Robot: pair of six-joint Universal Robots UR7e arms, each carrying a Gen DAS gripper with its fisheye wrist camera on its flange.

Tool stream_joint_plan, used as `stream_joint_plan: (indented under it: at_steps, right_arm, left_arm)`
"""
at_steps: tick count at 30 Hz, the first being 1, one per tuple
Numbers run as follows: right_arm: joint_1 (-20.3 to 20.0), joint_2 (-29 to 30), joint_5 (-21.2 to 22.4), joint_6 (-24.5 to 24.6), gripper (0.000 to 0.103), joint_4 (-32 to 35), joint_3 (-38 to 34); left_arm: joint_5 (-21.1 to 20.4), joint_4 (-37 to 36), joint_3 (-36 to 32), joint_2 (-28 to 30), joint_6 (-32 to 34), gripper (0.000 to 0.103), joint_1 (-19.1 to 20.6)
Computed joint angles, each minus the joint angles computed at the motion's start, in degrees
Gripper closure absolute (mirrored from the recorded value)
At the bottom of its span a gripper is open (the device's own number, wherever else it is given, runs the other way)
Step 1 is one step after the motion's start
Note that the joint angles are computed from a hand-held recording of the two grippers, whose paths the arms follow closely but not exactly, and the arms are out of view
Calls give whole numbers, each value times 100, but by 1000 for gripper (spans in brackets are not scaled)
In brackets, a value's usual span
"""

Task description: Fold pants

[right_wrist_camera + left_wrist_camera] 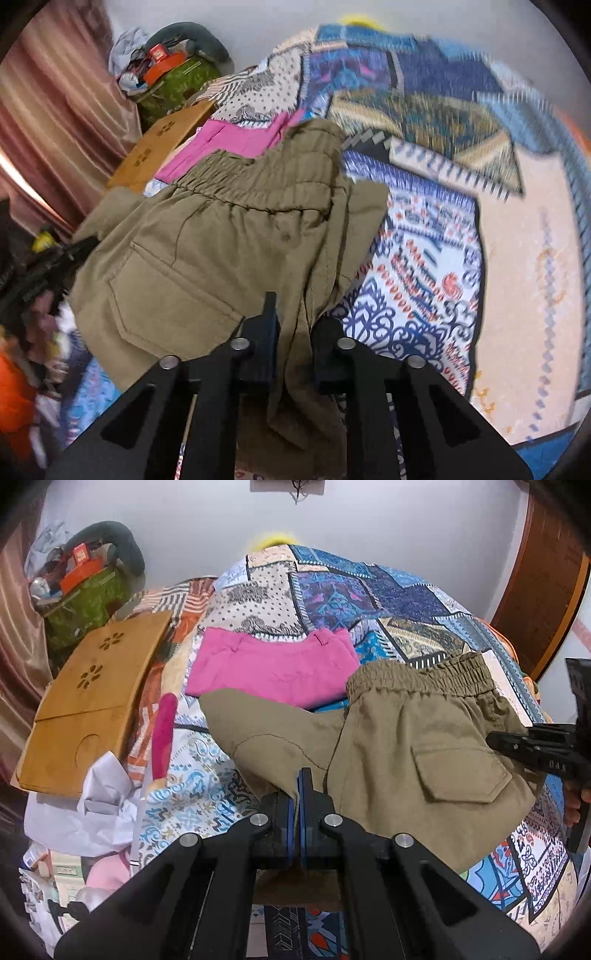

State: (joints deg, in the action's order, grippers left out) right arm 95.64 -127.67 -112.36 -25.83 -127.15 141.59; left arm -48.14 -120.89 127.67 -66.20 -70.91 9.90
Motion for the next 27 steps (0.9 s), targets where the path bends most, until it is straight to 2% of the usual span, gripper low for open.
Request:
stream_joint_plan:
  at_steps: [2, 6, 8, 12, 16, 19, 22, 27]
  right_arm:
    - [339, 30, -253, -76, 94, -230, 57]
    - [583, 154, -164, 106, 96, -138, -216]
    - [837, 301, -182, 219, 96, -199, -379]
    - [1384, 750, -283, 408, 96, -571, -650]
    - [1817, 1364, -454, 377, 96, -1190, -903]
    - [1892, 1779, -498, 314, 96, -1613, -1041]
    - [1820, 2271, -486, 218, 96, -2152, -1137]
    - [1618, 3023, -441, 41, 96, -3024, -1170]
  left_arm:
    - [143, 241, -95, -28, -15, 102, -49]
    - [431, 589, -325, -117, 54, 102, -112]
    - [622, 849, -514, -113, 97, 102, -122]
    - [1015, 1327, -838, -110, 144, 102, -82]
    - [1364, 1494, -1054, -215, 214, 102, 133]
    - [1547, 1270, -1106, -305, 341, 102, 438]
    - [1627, 707, -1096, -345, 635, 102, 834]
    - [1828, 25, -1225, -49, 1282, 102, 1506]
